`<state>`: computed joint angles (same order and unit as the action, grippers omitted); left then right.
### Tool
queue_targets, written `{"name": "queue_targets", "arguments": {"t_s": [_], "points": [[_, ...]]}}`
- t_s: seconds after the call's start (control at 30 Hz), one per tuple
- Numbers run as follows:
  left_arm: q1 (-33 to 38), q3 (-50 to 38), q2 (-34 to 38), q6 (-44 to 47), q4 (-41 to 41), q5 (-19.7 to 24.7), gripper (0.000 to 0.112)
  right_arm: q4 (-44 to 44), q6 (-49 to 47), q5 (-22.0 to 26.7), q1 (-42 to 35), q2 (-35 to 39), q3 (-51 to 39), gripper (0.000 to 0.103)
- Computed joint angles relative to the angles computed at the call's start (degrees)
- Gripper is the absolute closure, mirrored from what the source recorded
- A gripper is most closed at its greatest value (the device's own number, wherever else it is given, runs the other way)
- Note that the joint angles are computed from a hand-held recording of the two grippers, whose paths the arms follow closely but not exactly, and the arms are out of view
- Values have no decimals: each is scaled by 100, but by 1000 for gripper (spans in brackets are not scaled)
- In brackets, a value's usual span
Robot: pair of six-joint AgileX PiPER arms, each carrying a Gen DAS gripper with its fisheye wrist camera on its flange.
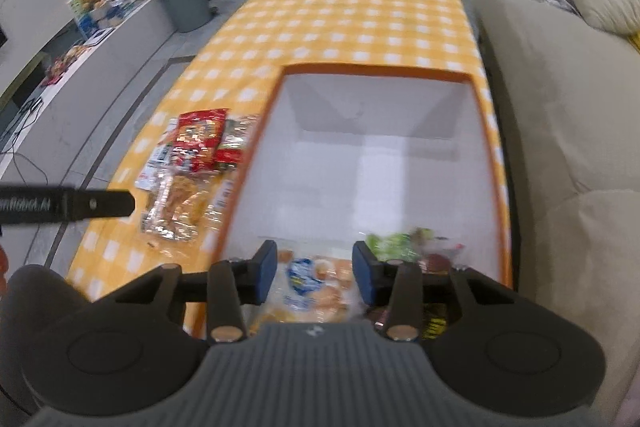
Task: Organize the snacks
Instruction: 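Move both tools back from the box toward the snacks on the table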
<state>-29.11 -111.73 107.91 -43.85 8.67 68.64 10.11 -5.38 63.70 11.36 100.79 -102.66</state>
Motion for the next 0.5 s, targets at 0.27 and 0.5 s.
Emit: {"name": "queue_targets", "arguments": {"t_s": [0.27, 0.5], "points": [[504, 1010, -448, -123, 327, -268, 32, 178, 410, -647, 891, -7, -125, 63], [943, 1582, -571, -463, 472, -372, 33, -179, 1389, -787, 1693, 733, -634, 63]]}}
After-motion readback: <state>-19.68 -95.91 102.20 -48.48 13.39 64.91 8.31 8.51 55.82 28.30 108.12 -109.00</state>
